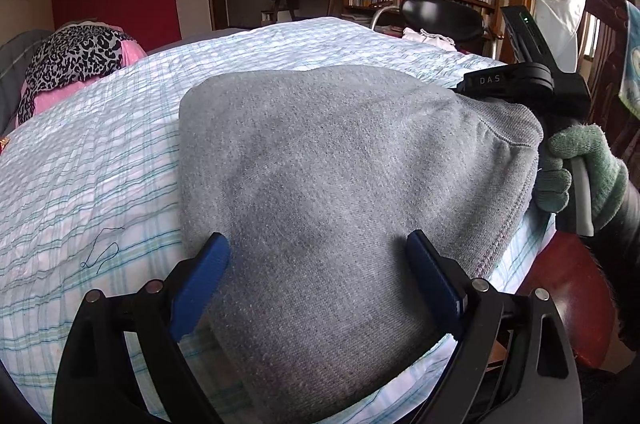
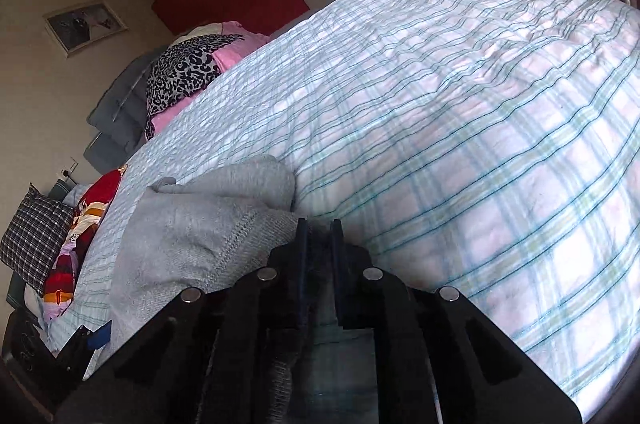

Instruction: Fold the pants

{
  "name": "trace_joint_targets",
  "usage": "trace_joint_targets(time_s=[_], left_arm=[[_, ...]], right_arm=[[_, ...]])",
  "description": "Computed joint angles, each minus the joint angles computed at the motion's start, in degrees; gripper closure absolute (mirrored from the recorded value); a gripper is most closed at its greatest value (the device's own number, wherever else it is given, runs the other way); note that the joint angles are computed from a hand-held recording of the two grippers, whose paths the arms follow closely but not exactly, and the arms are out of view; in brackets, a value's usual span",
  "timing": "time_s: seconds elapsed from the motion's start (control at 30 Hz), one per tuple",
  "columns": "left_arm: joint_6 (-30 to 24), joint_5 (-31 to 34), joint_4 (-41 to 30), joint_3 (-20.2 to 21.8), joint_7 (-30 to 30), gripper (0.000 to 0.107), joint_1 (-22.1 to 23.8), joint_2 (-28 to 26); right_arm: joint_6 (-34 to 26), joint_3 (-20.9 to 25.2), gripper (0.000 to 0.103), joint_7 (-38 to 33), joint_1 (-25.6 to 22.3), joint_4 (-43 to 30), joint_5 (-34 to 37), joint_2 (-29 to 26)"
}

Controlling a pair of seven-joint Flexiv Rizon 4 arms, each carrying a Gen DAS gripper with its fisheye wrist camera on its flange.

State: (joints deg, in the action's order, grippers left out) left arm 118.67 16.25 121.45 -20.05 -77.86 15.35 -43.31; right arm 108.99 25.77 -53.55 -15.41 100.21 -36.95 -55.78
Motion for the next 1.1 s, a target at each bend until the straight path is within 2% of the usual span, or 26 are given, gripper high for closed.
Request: trace_joint_targets(time_s=[0.03,0.1,0.13,0.27,0.33,0.47,0.6,0.7,0.8,0.93,1.1], left_arm=[[-0.03,0.09,-0.03,-0.12,-0.03,0.017,0.12,-0.04],[-0.12,0.59,0.04,-0.80,-0.17,0.017,0.96,-0.20],[-0.10,1.01,0.17,-1.26,-0.22,0.017,1.53,-0.27],[-0.24,2.67,0.91,-2.96,-0.36,0.017,3.73,-0.29],[-1.65,3.25,1.25,-4.27,-0.26,0.017,5.08,0.31],[-6.24,3.81,2.32,-10.55,0.23,0.017,11.14,1.41],[-5.57,1.74,3.18,-12.32,0.07,0.017,13.28,2.49],[-5.39,0.08,2.49,-11.77,-1.19,0.017,12.73,3.61],[-7.81,-1.65,0.15,-11.91,-1.60,0.017,11.93,4.14],[-14.10,-8.35,-5.13,-7.20,-0.59,0.018,5.58,5.05],[-19.80,-14.82,-11.43,-4.25,3.05,0.017,1.01,3.55]], right_arm=[[1.09,-2.19,0.089,-0.12,1.75,0.78,1.58,1.27],[3.93,-6.82,0.076,0.02,5.48,2.61,5.51,3.93],[5.87,-9.18,0.075,-0.22,7.49,3.68,7.51,5.27],[14.95,-16.64,0.045,-4.41,14.96,9.33,13.27,10.35],[18.67,-18.72,0.043,-7.72,18.07,12.26,14.51,12.14],[21.53,-21.05,0.042,-14.73,23.70,17.16,16.38,14.55],[22.03,-21.53,0.042,-19.78,27.51,19.81,18.33,14.94],[22.61,-24.04,0.042,-25.73,33.07,20.92,24.65,14.38],[22.42,-24.85,0.042,-29.11,35.67,20.96,28.72,13.15],[23.52,-22.81,0.040,-29.81,34.00,20.75,28.70,11.30],[25.65,-22.41,0.031,-30.50,34.48,20.48,29.68,9.51]])
